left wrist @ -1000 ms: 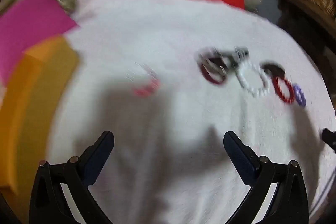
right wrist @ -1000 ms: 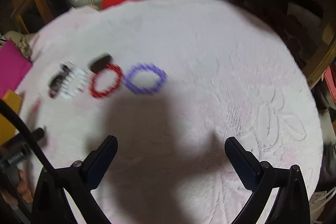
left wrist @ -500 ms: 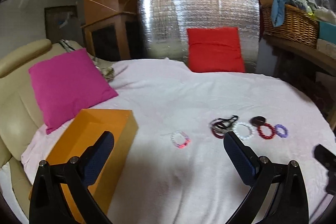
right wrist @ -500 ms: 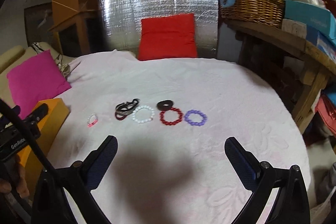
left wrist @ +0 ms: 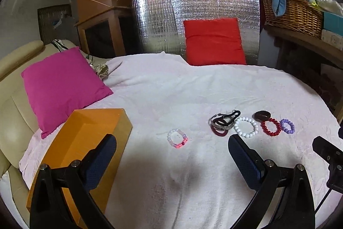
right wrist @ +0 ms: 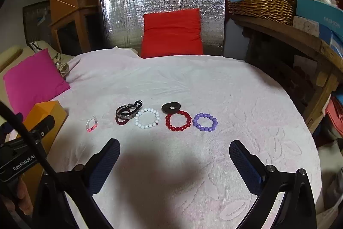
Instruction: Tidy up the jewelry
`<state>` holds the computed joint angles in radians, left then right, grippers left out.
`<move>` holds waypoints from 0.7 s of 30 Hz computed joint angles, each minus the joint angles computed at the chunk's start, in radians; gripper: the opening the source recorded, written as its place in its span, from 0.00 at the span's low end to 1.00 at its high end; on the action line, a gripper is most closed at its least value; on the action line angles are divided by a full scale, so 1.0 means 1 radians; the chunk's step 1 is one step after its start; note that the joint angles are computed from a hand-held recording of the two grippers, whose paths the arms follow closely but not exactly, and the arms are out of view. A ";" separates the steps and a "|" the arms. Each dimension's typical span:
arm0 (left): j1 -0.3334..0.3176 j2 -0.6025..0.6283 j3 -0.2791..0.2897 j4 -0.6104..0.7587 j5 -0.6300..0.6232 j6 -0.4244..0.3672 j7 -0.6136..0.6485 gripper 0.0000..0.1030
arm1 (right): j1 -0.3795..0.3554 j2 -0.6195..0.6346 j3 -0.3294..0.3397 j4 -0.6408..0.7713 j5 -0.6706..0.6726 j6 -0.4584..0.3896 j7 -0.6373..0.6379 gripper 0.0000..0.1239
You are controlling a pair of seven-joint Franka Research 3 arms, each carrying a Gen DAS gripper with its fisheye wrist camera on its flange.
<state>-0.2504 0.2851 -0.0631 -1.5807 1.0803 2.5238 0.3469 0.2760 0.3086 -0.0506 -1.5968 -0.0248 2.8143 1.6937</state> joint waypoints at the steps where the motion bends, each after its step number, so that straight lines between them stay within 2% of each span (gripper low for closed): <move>1: -0.001 0.001 -0.003 0.005 -0.007 -0.009 0.013 1.00 | -0.003 -0.001 0.002 -0.002 0.005 0.001 -0.002 0.83; 10: -0.006 0.010 -0.008 0.029 -0.055 -0.047 0.086 1.00 | -0.018 -0.011 0.011 -0.016 0.047 0.010 -0.010 0.83; 16: 0.009 0.007 -0.007 0.016 -0.085 -0.018 0.102 1.00 | -0.037 0.008 0.030 0.009 0.088 -0.005 -0.044 0.83; 21: 0.058 0.023 -0.010 0.022 -0.204 0.027 0.195 1.00 | -0.077 0.072 0.065 0.091 0.183 -0.018 -0.129 0.83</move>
